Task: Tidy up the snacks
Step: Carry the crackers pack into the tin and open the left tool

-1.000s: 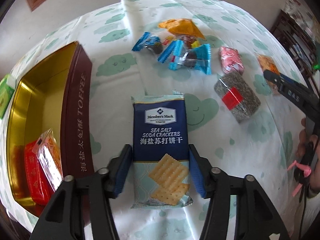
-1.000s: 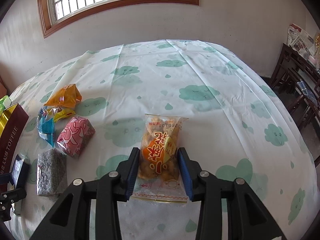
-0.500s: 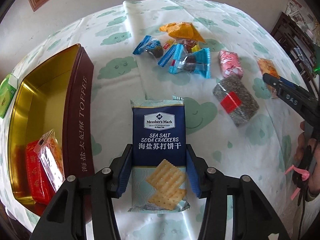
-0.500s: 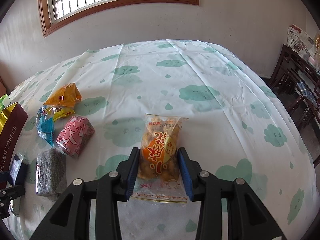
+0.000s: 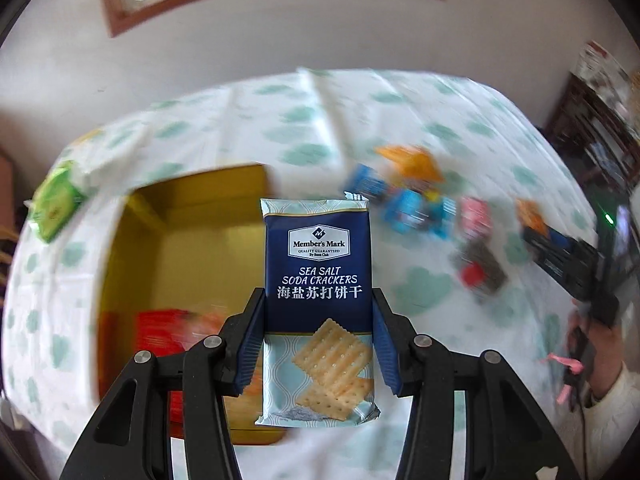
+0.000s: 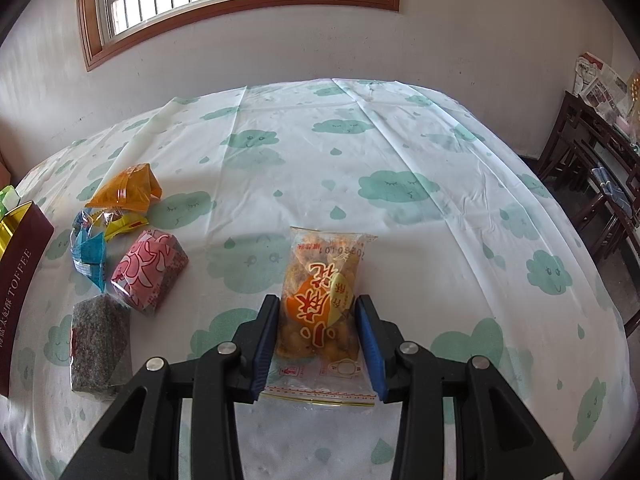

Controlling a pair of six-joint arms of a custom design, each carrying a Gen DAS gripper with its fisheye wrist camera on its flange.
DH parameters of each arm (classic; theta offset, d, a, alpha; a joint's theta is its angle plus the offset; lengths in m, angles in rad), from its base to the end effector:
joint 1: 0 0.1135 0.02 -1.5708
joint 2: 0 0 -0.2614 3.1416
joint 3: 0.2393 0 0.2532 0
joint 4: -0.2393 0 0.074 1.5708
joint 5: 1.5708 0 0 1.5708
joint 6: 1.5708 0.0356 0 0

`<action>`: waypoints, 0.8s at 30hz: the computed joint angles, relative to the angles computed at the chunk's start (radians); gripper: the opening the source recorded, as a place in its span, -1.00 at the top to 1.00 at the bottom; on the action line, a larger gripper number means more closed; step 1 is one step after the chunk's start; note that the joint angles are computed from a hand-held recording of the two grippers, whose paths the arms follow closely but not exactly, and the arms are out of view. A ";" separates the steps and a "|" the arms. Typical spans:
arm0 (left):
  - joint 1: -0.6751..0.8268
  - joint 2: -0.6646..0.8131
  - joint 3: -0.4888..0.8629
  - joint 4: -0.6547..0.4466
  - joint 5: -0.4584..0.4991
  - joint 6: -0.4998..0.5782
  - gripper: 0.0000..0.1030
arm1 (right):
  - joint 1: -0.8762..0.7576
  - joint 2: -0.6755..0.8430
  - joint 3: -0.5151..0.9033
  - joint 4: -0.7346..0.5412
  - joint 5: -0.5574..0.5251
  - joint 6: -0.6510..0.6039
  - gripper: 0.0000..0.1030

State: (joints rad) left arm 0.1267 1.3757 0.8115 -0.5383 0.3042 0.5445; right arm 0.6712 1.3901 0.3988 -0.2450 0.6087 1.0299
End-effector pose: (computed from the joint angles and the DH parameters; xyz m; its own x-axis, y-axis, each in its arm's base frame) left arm 0.2573 0.0220 0.1928 -0.7501 0.4027 -0.5245 0.4701 0.8826 0.0052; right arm 0.1629 0.1034 0.1002 -0.6922 0.3483 -0.6321 0.4471 0.8945 0.0033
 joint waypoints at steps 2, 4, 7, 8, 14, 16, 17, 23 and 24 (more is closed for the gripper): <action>0.065 0.048 0.040 0.018 -0.001 0.027 0.12 | 0.000 0.002 0.002 -0.003 0.001 -0.001 0.22; 0.116 0.103 0.079 0.035 -0.014 0.048 0.12 | 0.002 0.008 0.008 -0.006 0.002 0.000 0.22; 0.181 0.206 0.141 0.061 -0.045 0.069 0.12 | 0.002 0.007 0.007 -0.007 0.003 0.000 0.22; 0.197 0.231 0.149 0.067 -0.053 0.072 0.12 | 0.002 0.008 0.008 -0.007 0.003 0.000 0.22; 0.241 0.346 0.180 0.114 -0.103 0.120 0.12 | 0.004 0.009 0.006 -0.006 0.003 0.002 0.22; 0.254 0.362 0.179 0.122 -0.100 0.149 0.12 | 0.004 0.010 0.007 -0.007 0.004 0.002 0.22; 0.258 0.364 0.176 0.126 -0.104 0.156 0.12 | 0.004 0.010 0.007 -0.006 0.004 0.001 0.22; 0.270 0.405 0.180 0.136 -0.120 0.185 0.12 | 0.004 0.011 0.008 -0.008 0.004 0.002 0.22; 0.271 0.411 0.179 0.136 -0.125 0.191 0.12 | 0.004 0.010 0.007 -0.007 0.004 0.001 0.22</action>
State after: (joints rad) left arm 0.3975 1.7867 0.9909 -0.4019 0.1793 0.7357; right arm 0.6751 1.3998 0.4055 -0.2525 0.6128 1.0313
